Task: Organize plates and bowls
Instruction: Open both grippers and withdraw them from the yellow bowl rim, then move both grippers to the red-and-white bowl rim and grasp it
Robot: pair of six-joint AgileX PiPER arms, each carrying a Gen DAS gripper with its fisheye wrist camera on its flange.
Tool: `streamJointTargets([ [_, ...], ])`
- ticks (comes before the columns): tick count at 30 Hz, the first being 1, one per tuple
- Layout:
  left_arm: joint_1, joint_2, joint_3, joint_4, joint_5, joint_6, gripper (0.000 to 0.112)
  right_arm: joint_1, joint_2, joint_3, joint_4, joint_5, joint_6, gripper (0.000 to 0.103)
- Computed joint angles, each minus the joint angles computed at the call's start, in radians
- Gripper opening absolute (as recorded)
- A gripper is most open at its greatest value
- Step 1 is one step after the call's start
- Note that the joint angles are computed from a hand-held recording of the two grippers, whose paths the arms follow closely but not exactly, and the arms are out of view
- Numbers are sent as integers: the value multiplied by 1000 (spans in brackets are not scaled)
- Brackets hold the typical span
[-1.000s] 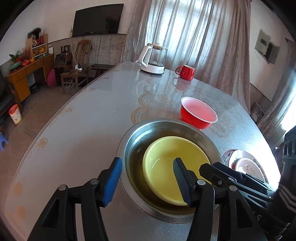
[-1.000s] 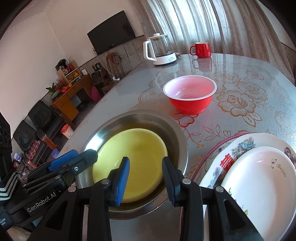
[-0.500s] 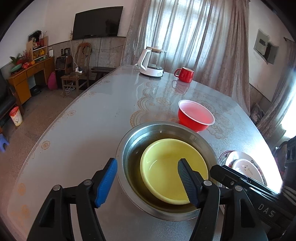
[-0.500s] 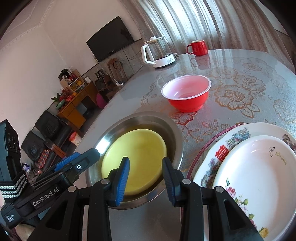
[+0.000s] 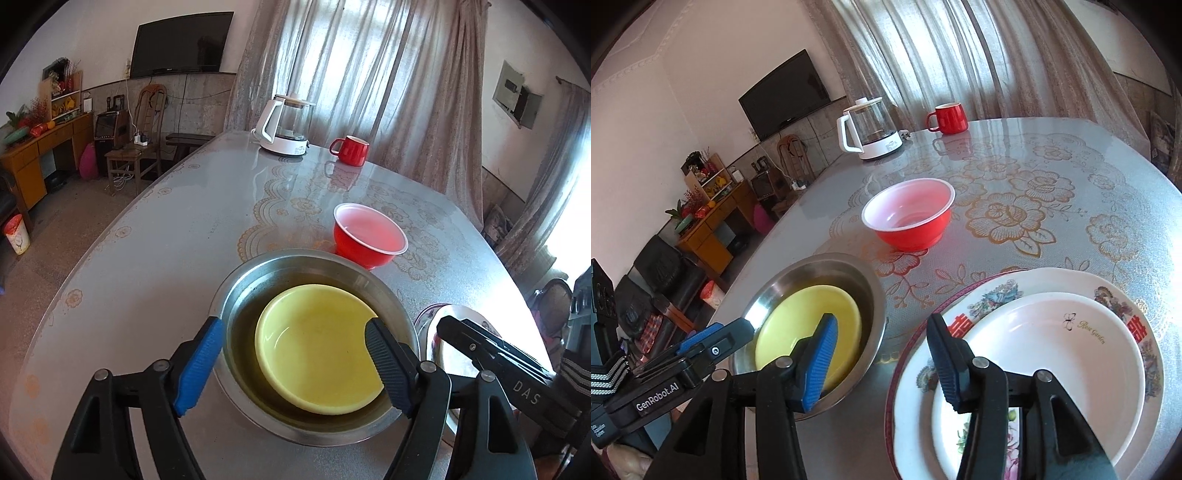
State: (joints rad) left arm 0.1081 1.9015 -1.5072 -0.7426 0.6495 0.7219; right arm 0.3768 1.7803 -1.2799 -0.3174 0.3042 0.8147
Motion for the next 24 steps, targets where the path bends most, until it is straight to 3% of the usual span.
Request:
streamJointTargets([
  [5, -12, 12, -37, 20, 1, -13, 85, 0, -6, -9, -135, 55, 88, 51],
  [14, -22, 98, -194, 70, 126, -92, 89, 22, 2, -57, -393, 152, 214, 51],
  [17, -45, 116, -230, 138, 112, -153, 89, 18, 11, -79, -408, 171, 206, 51],
  [21, -65, 176, -337, 226, 154, -238, 89, 6, 28, -107, -397, 190, 169, 51],
  [24, -62, 224, -421, 211, 215, -249, 89, -12, 42, -131, -356, 195, 116, 51],
])
